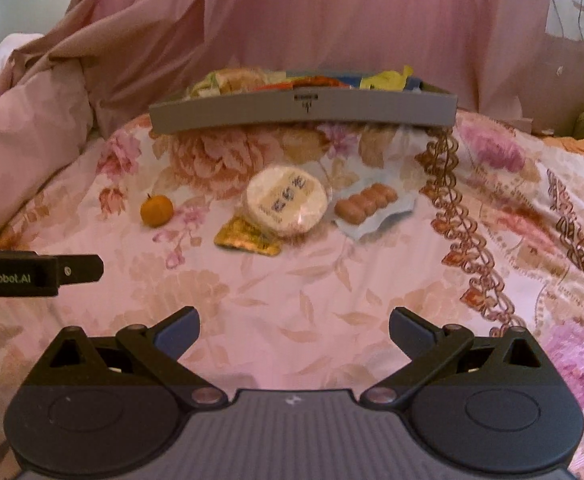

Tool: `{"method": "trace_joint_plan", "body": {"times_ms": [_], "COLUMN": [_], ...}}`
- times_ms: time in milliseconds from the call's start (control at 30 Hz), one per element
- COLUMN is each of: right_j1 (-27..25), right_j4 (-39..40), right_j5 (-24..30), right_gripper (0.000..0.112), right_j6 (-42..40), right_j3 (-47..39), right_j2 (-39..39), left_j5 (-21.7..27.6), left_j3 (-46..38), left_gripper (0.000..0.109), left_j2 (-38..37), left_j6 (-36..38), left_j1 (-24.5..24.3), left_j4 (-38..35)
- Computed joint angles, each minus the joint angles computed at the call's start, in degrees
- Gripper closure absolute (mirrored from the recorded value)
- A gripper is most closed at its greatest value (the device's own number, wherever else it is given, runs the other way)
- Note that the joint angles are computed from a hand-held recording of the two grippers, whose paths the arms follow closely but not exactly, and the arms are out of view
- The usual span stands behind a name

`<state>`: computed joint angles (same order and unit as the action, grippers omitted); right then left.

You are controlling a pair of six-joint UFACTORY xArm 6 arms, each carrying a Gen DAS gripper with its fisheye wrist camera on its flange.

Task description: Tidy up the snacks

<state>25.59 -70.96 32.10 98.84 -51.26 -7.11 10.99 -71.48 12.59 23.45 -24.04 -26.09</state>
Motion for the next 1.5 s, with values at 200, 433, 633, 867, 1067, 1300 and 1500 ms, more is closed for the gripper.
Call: {"method": "trace_joint_plan", "body": {"times_ms": [200,433,633,867,1067,1300,1500], "right_j1": [-1.0,-2.2,-3.9,-6.2,-9.1,-11.8,-13.0], "right_j4": [1.8,-2.1,-5.5,-8.8,-12.1,-19.6,-25.5], "right_j5": [-1.7,-3.3,-5.3,-6.7,-9.1,-12.5,-14.7], "right_gripper": [0.009,0.009,0.009,0.009,0.009,0.009,0.010], "right_j6": [-1.6,2.2,4.5,6.0,8.8,11.6,12.9], "right_j3": [-0.7,-1.5,-3.4,-5.5,-8.1,-12.9,-17.1], "right_j2": [2.0,3.5,5.6,7.8,10.2,14.1,17.3], "left_j5": [1.1,0.6,0.8,2.7,4.2,6.9,7.3], "left_j3": [-1.7,-3.7,-7.7,-14.9,-21.6,-25.5,-27.4], "left_gripper": [0.006,0.006,0.006,0.006,0.006,0.006,0.006], "left_j2": [1.8,3.8,7.2,12.3,16.8,19.6,21.1], "left_j6": [-0.6,-0.3,1.5,7.0,14.2,20.8,22.2], "left_j1": [0.5,0.5,0.3,-0.2,-0.6,-0.3,-0.1], "left_j4": [1.2,1.0,0.0,-4.5,-9.9,-13.3,-12.7]}}
